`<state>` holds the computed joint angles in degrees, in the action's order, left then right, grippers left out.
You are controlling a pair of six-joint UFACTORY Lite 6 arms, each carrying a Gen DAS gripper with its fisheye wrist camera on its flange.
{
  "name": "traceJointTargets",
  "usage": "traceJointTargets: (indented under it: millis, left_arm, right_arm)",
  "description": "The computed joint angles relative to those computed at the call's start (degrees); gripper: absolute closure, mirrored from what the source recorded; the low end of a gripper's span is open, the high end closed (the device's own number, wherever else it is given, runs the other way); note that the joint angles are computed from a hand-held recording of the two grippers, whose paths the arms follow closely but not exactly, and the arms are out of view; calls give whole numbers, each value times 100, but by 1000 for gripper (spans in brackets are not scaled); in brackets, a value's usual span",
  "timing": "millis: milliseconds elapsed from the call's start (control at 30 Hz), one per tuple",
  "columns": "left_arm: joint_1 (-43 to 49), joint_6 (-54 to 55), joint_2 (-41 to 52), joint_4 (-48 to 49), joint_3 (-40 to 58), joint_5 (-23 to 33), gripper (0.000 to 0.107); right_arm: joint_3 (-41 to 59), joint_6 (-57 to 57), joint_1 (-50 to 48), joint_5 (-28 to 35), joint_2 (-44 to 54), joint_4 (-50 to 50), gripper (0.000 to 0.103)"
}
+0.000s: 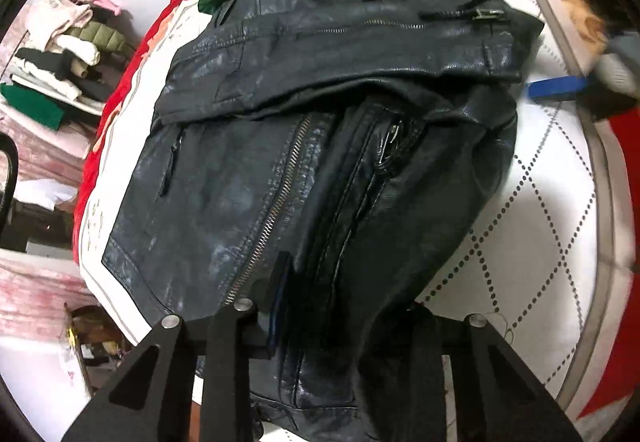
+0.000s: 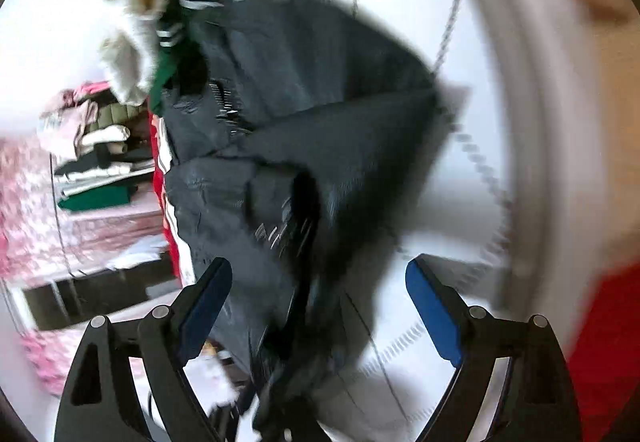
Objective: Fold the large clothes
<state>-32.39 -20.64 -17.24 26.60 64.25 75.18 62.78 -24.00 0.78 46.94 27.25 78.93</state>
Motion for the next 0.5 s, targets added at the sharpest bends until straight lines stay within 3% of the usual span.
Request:
traceJointTargets:
  millis: [67, 100, 133, 233, 333, 433, 500]
  left_arm:
    - [86, 291, -116, -140, 107, 59, 79]
    - [128, 412, -155, -212, 153, 87, 79]
    - [315, 723, -229, -351, 218, 77, 79]
    - [754, 1388, -317, -754, 464, 189, 80]
    - [1466, 2421, -404, -1390, 923, 520, 80]
    - [2438, 3705, -338, -2159, 1693, 1139, 80]
    - [3304, 4546, -40, -2694, 2358, 1599, 79]
  right_arm:
    - [215, -232, 140, -110, 250, 460, 18]
    - [354, -221, 202, -153, 323, 575, 59]
    - [554, 31, 283, -181, 433, 457, 68]
    - [694, 844, 461, -363, 48, 29, 75]
    - [1056, 2440, 667, -303, -682, -1230, 77]
    - [2008, 4233, 941, 208, -929, -2810, 77]
    - [3207, 5382, 1278, 780, -612, -3813, 77]
